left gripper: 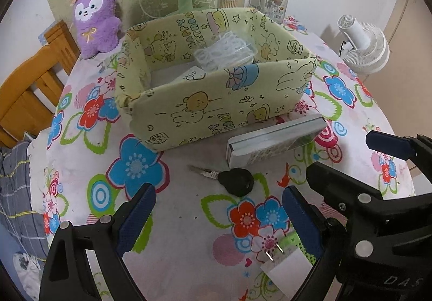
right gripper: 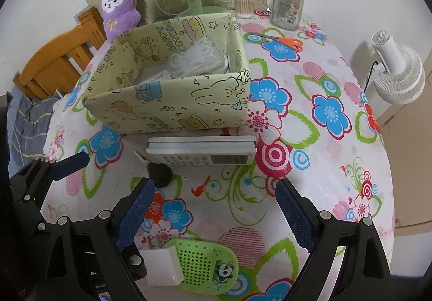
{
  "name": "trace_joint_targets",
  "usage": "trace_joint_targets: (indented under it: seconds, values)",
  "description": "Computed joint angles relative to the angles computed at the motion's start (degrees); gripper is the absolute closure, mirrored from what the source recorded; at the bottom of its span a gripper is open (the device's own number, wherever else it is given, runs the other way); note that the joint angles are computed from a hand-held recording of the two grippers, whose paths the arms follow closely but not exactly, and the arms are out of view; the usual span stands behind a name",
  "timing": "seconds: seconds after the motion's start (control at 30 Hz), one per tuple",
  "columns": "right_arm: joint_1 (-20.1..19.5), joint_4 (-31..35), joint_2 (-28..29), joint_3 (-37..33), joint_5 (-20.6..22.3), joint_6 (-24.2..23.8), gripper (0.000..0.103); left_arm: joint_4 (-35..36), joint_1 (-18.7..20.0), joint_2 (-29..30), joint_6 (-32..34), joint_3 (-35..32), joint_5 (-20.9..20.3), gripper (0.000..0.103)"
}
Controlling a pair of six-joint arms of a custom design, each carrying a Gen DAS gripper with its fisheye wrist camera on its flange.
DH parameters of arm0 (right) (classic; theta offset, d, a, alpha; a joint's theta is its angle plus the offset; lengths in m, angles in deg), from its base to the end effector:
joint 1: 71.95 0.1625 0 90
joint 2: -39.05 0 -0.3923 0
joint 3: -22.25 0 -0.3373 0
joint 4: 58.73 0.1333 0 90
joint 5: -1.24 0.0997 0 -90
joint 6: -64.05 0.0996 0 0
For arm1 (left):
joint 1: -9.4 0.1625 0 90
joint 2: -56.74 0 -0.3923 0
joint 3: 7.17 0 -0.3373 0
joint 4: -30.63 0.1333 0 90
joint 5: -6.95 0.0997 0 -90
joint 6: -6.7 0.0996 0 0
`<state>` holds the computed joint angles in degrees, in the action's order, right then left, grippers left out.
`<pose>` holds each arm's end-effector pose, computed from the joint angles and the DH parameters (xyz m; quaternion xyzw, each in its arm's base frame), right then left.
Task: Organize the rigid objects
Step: 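Lower the left gripper onto the black car key and close it while the right gripper approaches the white remote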
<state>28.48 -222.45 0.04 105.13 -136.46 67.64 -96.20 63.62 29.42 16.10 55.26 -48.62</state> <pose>0.1795 -0.6460 0.1672 -0.0512 -0.8884 0.2815 0.3590 -0.2710 -0.7003 0.0694 0.3628 0.8835 -0.0815 0.2848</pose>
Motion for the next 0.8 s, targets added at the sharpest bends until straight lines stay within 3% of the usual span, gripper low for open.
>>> trace_joint_targets:
  seconds: [0.6, 0.8]
  values:
    - [-2.9, 2.3, 1.8, -2.4, 0.9, 0.5, 0.01, 3.4, 1.2, 5.1, -4.3, -5.3, 1.7, 0.009]
    - [-3.4, 3.5, 2.2, -3.4, 1.1, 0.5, 0.01, 4.6, 1.3, 5.8, -6.8, -5.8, 1.5, 0.016]
